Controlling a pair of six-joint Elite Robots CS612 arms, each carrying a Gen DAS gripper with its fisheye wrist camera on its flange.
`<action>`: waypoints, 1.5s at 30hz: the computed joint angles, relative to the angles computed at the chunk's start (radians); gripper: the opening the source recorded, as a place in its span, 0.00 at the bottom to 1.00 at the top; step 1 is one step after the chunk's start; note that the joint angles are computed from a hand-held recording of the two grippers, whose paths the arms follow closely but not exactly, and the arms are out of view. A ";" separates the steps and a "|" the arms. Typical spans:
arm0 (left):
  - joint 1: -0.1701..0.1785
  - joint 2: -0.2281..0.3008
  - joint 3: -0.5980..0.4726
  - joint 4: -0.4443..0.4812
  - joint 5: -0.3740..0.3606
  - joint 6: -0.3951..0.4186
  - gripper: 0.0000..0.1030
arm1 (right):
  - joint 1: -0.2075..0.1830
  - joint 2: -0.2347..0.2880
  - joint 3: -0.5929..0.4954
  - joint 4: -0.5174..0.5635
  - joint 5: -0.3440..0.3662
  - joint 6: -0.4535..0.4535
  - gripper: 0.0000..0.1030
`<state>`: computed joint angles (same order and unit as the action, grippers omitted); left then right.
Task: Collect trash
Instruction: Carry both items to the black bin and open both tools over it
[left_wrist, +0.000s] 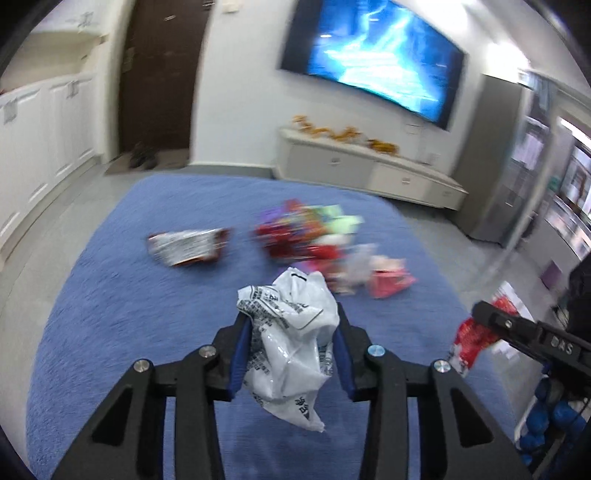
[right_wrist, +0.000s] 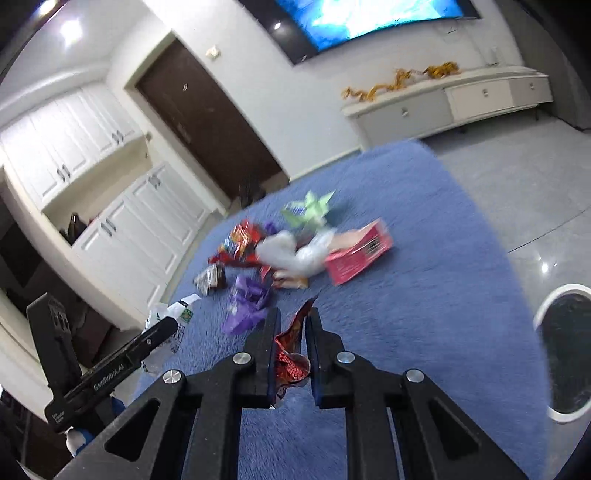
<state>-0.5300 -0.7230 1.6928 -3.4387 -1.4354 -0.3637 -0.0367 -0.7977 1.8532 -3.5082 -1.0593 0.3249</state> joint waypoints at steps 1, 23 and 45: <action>-0.009 -0.001 -0.006 -0.002 -0.017 0.017 0.37 | -0.007 -0.009 0.016 -0.022 -0.014 0.012 0.13; -0.198 0.266 -0.641 0.564 -0.378 0.282 0.39 | -0.239 0.003 0.107 0.026 -0.482 0.153 0.14; -0.205 0.306 -0.707 0.610 -0.408 0.233 0.63 | -0.256 -0.040 0.177 -0.019 -0.501 0.215 0.57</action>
<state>-0.7351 -0.4167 0.9858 -2.8288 -1.8435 -0.1304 -0.2926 -0.8377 2.0305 -3.5277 -1.5599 0.5402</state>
